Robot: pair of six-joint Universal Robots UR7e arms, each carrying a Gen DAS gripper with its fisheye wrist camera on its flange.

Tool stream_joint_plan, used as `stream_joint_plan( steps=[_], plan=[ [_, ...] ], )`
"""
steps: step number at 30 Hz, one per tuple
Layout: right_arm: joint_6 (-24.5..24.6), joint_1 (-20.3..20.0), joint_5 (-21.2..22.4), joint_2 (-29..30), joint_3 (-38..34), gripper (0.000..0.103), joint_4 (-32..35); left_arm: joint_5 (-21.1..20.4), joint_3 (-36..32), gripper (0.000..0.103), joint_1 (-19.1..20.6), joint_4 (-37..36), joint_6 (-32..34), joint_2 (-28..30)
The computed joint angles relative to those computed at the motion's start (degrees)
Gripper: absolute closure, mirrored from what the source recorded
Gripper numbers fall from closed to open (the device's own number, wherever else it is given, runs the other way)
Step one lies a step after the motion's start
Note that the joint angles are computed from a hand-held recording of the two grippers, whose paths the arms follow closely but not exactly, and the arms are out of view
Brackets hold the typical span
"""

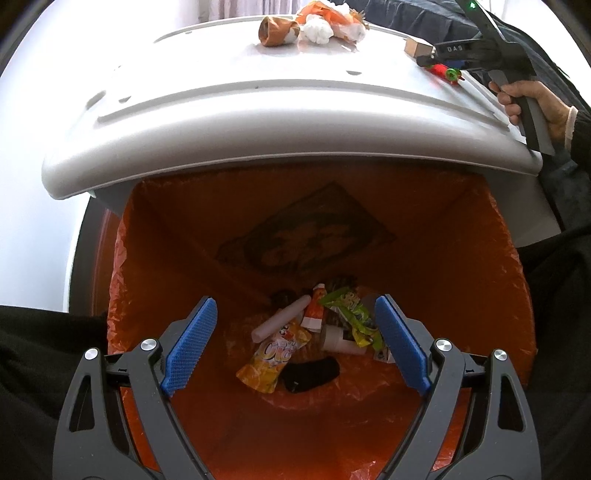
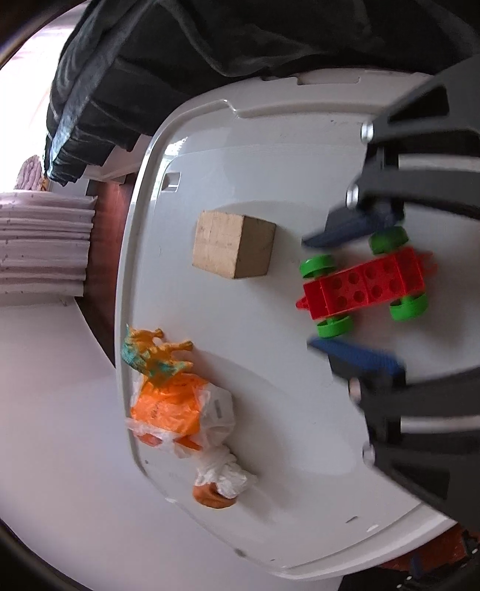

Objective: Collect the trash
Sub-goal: 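Grasp the red toy car with the right tool while the left tool grasps the orange knit cap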

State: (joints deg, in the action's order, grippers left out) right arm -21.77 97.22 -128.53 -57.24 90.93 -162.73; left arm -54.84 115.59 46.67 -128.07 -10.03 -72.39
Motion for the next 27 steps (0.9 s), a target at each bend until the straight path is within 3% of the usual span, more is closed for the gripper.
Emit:
stream_joint_plan(
  steps=[5, 10, 15, 18, 21, 27],
  plan=[
    [-0.97, 0.64, -2.21, 1.03, 0.10, 0.064, -1.67, 0.28, 0.26, 0.018, -0.21, -0.09, -0.45, -0.30],
    [9.31, 1.30, 0.16, -0.80, 1.03, 0.065, 1.29, 0.60, 0.93, 0.018, -0.86, -1.69, 0.43, -1.08],
    [15.50, 7.00, 1.26, -3.45, 3.75, 0.065, -2.90, 0.19, -1.38, 0.018, -1.12, -2.03, 0.88, -1.27],
    [18.63, 10.28, 2.47, -5.00, 7.17, 0.064, -6.91, 0.32, -4.66, 0.018, -0.97, -4.26, 2.15, 0.02],
    [18.98, 13.42, -0.43, -4.43, 10.70, 0.064, -11.62, 0.83, -9.68, 0.018, -0.24, -6.82, 4.52, 3.39],
    [24.81, 12.96, -0.29, -3.81, 13.74, 0.064, -9.78, 2.44, -22.01, 0.018, 1.84, -9.52, 10.42, 13.16]
  ],
)
